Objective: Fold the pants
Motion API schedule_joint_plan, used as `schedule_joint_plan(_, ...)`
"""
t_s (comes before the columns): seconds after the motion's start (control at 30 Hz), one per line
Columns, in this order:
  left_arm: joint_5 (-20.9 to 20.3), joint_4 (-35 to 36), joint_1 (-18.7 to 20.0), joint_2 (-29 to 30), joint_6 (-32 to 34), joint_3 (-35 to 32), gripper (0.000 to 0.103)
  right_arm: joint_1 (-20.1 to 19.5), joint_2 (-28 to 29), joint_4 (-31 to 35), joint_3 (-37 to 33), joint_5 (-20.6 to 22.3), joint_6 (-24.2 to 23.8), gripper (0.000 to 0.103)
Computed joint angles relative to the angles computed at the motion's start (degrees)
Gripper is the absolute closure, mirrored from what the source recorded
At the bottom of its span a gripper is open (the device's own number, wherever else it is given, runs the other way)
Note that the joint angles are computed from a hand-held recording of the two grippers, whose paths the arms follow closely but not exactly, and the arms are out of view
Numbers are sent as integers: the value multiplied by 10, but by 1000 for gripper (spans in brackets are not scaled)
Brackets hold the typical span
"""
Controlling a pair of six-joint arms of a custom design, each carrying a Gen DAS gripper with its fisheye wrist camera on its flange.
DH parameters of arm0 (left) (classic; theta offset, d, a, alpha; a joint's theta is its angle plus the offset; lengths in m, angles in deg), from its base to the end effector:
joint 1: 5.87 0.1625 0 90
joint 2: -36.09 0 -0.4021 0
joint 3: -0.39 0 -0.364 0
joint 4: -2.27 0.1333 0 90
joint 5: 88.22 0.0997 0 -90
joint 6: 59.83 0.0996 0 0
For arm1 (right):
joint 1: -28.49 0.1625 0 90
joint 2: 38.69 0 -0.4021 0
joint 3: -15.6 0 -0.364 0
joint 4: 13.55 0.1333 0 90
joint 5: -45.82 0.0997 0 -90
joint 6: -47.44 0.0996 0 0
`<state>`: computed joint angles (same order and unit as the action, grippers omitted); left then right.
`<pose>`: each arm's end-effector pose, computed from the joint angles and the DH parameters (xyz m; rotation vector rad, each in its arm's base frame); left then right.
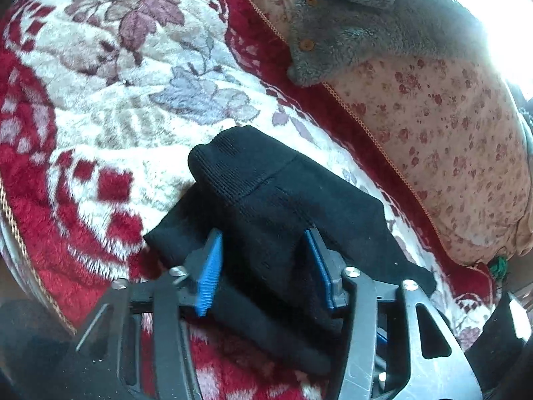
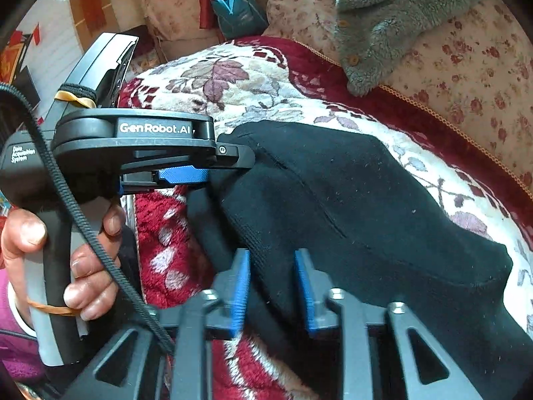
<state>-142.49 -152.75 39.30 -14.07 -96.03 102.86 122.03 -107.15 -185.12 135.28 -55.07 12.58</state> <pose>-0.2838 -0.5571 0.1263 0.1064 2.6972 -0.7932 0.1458 -0.5030 0.2187 0.8364 -2.6178 0.6468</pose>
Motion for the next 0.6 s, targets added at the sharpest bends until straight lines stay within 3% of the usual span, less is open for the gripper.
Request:
schedule_joint_plan(0.03,5,-5,0,3,7,-1,74,-4,-2,7,-3,11,8,87)
schedule_joint_plan(0.13,8,-18,-1,3,21,0,87,-21,-13,33,-10,52,41,91)
schedule_joint_plan(0.4,21,-39,-20,-43,44,41,92,-31,-51,95,-4,125,65,95)
schedule_joint_plan(0.5,40,-19,-17,-49,30,52,92,-20,-49,91,2,116,55,95)
schedule_joint_plan(0.6,22,5,-3,-54,0,54,92,-13,-34,50,10,82,61,95)
